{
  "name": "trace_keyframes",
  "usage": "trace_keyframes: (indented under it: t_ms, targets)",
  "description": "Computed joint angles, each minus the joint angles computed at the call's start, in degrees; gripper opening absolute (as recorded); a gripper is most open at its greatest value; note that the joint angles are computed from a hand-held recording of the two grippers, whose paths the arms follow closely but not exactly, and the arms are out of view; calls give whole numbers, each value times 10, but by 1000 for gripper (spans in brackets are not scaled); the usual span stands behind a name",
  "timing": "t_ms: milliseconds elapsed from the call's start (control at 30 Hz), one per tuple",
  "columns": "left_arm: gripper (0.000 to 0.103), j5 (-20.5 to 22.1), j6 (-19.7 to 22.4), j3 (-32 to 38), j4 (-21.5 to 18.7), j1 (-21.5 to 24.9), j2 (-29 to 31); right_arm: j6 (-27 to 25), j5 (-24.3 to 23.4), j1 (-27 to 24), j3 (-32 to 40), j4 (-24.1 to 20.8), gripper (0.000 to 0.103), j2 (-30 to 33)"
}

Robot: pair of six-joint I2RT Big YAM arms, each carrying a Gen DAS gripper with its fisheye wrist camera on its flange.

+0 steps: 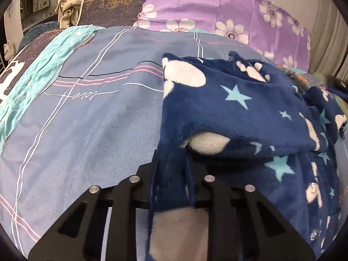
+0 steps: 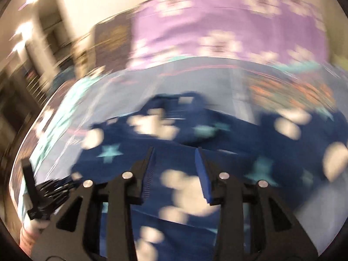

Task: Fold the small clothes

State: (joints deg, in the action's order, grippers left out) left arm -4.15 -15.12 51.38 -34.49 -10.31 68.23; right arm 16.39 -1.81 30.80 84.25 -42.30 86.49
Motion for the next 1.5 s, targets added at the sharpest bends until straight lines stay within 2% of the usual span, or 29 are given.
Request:
trace_keyframes:
  t_ms: [100, 233, 267, 333, 433, 500, 533, 567, 600, 700, 767, 800, 833, 933, 1000, 1067, 1100, 1167, 1233, 1267, 1300, 1367, 1433, 1467, 1500]
  targets:
    - [23, 7, -14, -5, -11, 5, -16, -51, -42, 41, 116, -39, 44, 98]
    - [22, 15, -44, -15, -13, 11, -58, -53, -70, 75, 258, -104, 45, 215]
    - [22, 23, -52, -15, -5, 11, -69, -49, -77, 82, 291, -120, 42, 243]
    - [23, 22, -53, -10, 8, 6, -73, -41, -94, 90, 351, -159, 15, 290]
    - [23, 2, -23, 10, 17, -11, -31, -11, -111, 91, 441, -213, 11, 365]
    - [23, -34, -20, 20, 3, -15, 26, 17, -114, 89, 518, -252, 9, 428]
    - [26, -51, -19, 17, 7, -17, 47, 29, -128, 86, 531, -251, 5, 446]
    - [26, -68, -15, 1, 38, -22, 44, 37, -140, 82, 517, -224, 3, 446]
    - [26, -85, -14, 0, 39, -29, 39, 40, -146, 81, 505, -202, 0, 443]
    - [28, -138, -7, 8, 27, -52, 49, 33, -148, 80, 500, -193, 0, 439]
    - [28, -155, -3, 13, 22, -61, 52, 28, -138, 80, 453, -169, 0, 403]
    - [28, -151, -5, 10, 24, -59, 48, 26, -127, 77, 401, -139, 1, 366]
    - [28, -144, -6, 9, 25, -56, 47, 22, -122, 74, 351, -109, 6, 330]
    - [33, -86, -25, 1, 30, -30, 33, -10, -109, 56, 182, -27, 9, 203]
    - [35, -33, -39, -8, 40, -5, 25, -16, -98, 37, 94, 0, 9, 136]
    - [32, 10, -70, -10, 33, 17, 6, -2, -88, 12, 20, 18, 9, 80]
    - [29, 11, -83, -9, 28, 15, 0, 14, -84, -5, -19, 27, 11, 54]
    - [26, 8, -89, -14, 42, -2, -28, 32, -68, -28, -52, 28, 11, 38]
    - [25, 10, -85, 2, 43, -30, -33, 66, -52, -48, -55, -3, 7, 64]
    - [25, 13, -78, 17, 40, -45, -24, 87, -91, -62, -64, 15, 6, 76]
    - [25, 13, -72, 27, 39, -54, -13, 99, -107, -67, -79, 49, 4, 74]
    - [25, 5, -60, 54, 30, -84, 25, 111, -117, -71, -81, 52, 3, 72]
    - [26, 23, -60, 83, 2, -92, 94, 119, -117, -73, -88, 47, 4, 53]
    - [26, 23, -65, 77, 11, -95, 111, 119, -119, -78, -106, 57, 5, 29]
    - [26, 11, -61, 60, 50, -100, 109, 118, -119, -85, -123, 69, 8, 7]
